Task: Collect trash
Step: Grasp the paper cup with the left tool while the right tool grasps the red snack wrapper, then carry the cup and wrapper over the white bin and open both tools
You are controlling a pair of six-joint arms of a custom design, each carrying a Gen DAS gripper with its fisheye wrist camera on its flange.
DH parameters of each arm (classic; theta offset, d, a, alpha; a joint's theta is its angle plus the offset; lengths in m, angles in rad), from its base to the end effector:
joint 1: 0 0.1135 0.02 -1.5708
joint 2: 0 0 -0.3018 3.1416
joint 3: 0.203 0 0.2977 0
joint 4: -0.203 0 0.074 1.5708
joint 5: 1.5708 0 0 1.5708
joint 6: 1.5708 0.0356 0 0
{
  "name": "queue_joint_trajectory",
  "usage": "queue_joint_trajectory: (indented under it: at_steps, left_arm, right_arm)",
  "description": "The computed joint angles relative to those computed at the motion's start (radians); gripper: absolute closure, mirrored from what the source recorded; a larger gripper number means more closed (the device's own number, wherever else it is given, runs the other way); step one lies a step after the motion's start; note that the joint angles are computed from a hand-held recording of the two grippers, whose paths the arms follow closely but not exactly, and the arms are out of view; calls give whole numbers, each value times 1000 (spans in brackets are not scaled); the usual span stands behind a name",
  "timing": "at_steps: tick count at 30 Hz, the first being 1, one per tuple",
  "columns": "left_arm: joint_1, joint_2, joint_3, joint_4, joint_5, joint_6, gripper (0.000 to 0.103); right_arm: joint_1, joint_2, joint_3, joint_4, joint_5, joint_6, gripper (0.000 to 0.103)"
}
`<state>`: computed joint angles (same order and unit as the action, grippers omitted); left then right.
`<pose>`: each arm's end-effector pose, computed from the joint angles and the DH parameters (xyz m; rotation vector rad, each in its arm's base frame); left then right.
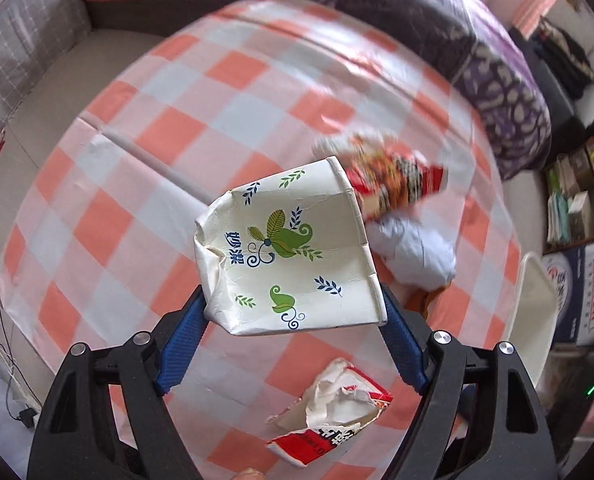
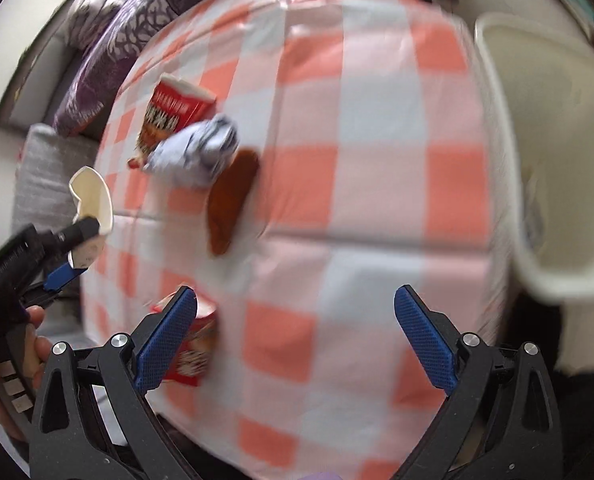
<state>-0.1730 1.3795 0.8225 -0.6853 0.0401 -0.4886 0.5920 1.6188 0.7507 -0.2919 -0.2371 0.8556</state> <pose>0.2728 -0.0491 0.2029 -0.4364 2.8028 -0.2065 0.2543 0.1811 0.1317 0.3115 2.9003 0.6626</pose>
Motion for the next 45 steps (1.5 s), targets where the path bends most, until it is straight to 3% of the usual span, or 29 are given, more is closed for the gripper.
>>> queue_joint_trajectory:
  at_steps: [7,15,18,19,20,22,26,35,45]
  left_arm:
    - [93,-65,-1,15,53,-12,24]
    - [162,-102,-13,7,81,18,24]
    - [163,-97,-14,10,73,22,24]
    - [163,-96,-14,10,68,24,24]
    - [163,-96,-15,12,63,25,24]
    - [167,-98,-16,15,58,24,24]
    - [177,-109,-22,33,52,12,24]
    - [125,-163,-19,106,-5,-48,24]
    - [41,-201,0,170,-85,-125,24]
  right_arm:
    - [208,68,80,29,89,205,8]
    - [268,192,152,53,127,328,6]
    - [285,199,160,78,143,263,8]
    - [287,203,161,102,132,219,23]
    - [293,206,164,113,135,182,48]
    - [286,219,169,135,108,116,56]
    - [257,216,160,173,71,41,60]
    - [148,82,211,103,179,-154,64]
    - [27,-6,265,44,237,-279,64]
